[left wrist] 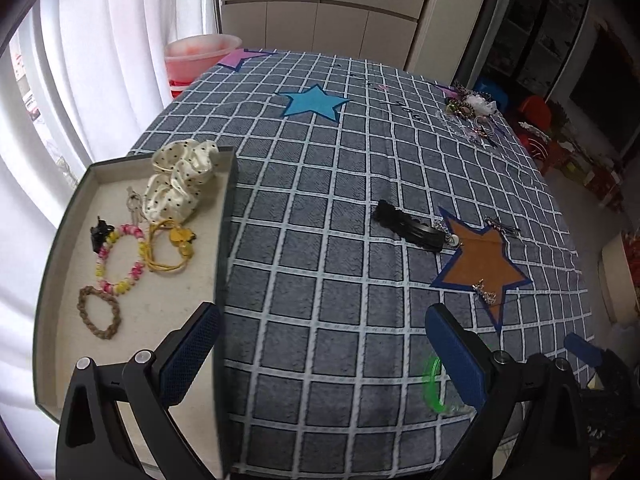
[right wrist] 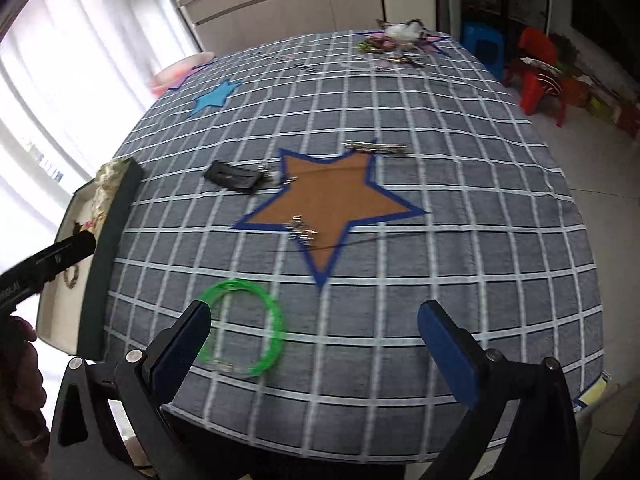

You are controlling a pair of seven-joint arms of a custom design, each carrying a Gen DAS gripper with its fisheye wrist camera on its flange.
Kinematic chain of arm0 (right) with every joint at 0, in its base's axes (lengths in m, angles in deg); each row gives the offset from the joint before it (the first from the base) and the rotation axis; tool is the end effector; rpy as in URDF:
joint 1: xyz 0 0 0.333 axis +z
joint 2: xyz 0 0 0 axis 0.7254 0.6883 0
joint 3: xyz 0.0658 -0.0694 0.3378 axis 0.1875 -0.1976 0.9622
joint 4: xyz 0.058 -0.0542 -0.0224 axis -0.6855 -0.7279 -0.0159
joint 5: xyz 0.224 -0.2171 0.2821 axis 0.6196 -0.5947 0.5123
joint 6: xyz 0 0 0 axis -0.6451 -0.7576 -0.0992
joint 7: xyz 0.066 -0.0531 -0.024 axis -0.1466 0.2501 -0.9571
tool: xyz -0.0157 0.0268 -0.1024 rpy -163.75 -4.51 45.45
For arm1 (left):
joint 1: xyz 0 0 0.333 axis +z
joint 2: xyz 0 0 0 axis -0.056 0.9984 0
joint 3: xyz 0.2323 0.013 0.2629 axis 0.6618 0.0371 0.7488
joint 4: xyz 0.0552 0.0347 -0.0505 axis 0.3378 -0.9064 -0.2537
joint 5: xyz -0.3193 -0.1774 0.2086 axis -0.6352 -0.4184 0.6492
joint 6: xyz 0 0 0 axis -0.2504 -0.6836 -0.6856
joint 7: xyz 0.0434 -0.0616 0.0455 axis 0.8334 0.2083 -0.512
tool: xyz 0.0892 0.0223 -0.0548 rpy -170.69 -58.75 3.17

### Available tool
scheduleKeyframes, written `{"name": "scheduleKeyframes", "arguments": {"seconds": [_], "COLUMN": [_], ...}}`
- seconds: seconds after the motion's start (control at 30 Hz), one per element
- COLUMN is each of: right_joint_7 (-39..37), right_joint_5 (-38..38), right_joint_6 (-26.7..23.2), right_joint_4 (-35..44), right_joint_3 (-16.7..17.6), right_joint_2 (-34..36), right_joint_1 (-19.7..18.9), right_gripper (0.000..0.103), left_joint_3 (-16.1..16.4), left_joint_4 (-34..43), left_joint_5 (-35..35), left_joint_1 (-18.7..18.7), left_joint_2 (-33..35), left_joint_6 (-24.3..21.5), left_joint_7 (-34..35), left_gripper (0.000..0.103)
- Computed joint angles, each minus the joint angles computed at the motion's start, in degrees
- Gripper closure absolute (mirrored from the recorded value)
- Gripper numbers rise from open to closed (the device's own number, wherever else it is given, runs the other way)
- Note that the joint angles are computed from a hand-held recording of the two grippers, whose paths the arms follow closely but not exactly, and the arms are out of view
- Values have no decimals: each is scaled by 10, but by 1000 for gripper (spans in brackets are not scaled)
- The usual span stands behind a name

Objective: Organize jewelry
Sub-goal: 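Move both open tools back over the black snap clip and silver barrette, then grasp the black snap clip with the left tool while the right tool grasps the silver barrette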

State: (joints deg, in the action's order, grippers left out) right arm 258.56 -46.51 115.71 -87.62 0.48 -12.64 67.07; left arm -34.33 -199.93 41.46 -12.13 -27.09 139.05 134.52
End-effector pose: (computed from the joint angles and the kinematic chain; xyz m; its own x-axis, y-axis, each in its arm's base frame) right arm 0.5096 0.2619 0.3828 -0.3370 -0.9210 -0.1956 -0.7766 0.3894 -0.4953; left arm 0.6352 -0.2287 0.4235 -0.2716 -0.9545 0.1228 -0.8491 0.1777 -0.4974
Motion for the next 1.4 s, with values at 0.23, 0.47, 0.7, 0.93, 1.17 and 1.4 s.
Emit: {"name": "scheduleKeyframes", "arguments": {"seconds": [0.23,0.47,0.7,0.93,1.17,1.4], "right_joint_7": [17,23,-11,-57,-139,-177], "right_joint_5": [-20,-44,-55,-71,-33,-32], "right_joint_6": [17,25,21,5,15,19], "right_joint_4": [-31,-35,-6,55,101,127], "right_joint_3": [-8,-14,-29,-52,-76,-97], "right_joint_2": [-17,-15,7,55,104,128], "right_joint_1": [-20,-42,-55,-58,-48,-28], "right_gripper": [0,0,0,0,0,0], "left_joint_3": [32,40,48,51,53,44], "left_joint_4": [114,225,313,345,342,325], "left_joint_5": [60,100,118,145,177,184], "left_joint_1": [-52,-76,-90,-103,-112,-104], "left_joint_2": [91,168,228,250,251,243], "left_joint_6": [-67,-133,-183,-203,-204,-192], "left_joint_7": [-152,-237,-295,-305,-276,-216], "left_gripper": [0,0,0,0,0,0]}}
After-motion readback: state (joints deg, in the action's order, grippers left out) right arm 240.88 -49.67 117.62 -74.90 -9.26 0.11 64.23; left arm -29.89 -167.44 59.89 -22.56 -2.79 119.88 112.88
